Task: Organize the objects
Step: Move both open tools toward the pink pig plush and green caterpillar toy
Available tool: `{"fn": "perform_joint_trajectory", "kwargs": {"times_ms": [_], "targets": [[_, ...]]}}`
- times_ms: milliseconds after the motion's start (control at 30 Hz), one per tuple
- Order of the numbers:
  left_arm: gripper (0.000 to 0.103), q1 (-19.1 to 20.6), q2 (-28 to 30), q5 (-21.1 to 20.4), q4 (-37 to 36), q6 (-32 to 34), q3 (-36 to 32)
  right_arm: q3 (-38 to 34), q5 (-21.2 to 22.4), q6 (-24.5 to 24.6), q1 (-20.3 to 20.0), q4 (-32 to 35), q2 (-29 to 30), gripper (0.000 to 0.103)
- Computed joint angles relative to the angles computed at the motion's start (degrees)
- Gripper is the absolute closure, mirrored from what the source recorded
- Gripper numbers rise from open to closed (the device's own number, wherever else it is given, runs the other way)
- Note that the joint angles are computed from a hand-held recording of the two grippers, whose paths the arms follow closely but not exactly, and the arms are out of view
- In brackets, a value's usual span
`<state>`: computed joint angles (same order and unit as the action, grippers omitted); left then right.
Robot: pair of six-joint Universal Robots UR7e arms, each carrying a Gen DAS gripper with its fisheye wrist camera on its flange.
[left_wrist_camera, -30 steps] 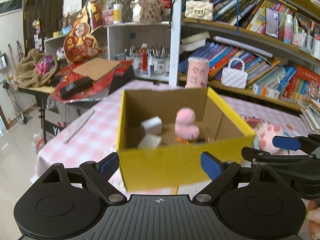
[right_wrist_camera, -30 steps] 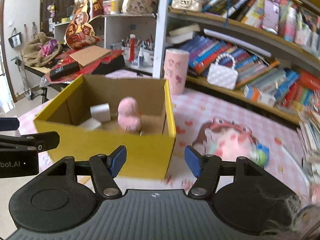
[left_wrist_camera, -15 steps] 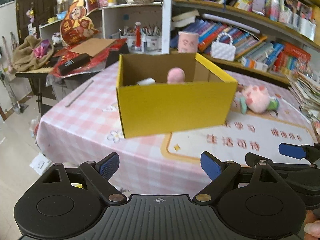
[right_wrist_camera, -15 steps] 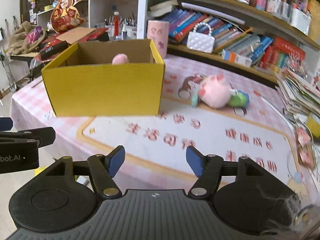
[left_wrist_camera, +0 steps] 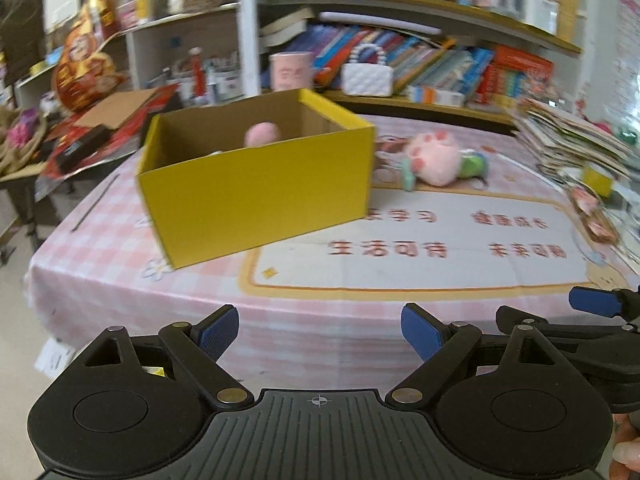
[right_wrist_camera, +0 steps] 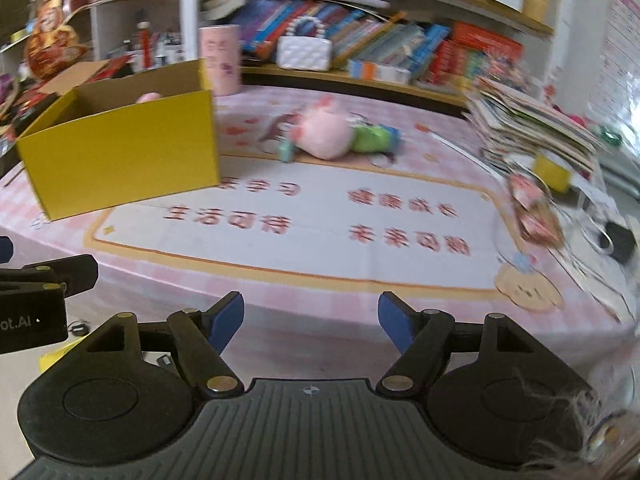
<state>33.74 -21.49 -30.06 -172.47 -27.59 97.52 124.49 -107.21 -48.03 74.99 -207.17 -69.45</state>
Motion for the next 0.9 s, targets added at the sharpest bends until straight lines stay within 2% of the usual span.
{"fn": "perform_joint_trajectory", "kwargs": {"times_ms": [133,500,900], "targets": [[0.012,-0.3,1.5,-1.5,-3.1,4.5,-1.7,0.2,-1.2,1.7,-0.8,-1.4,-1.0,0.03],[0.012,0.2,4.6,-7.2,-1.3,9.7,-7.6,-1.0,-3.4,3.9,-2.6,-1.4,-2.3,0.03],[0.013,1.4,7.9,-8.0,0.2,11.6,-14.2,-5.3,-3.1,3.8,-3.4,3.5,-1.6,0.027]]}}
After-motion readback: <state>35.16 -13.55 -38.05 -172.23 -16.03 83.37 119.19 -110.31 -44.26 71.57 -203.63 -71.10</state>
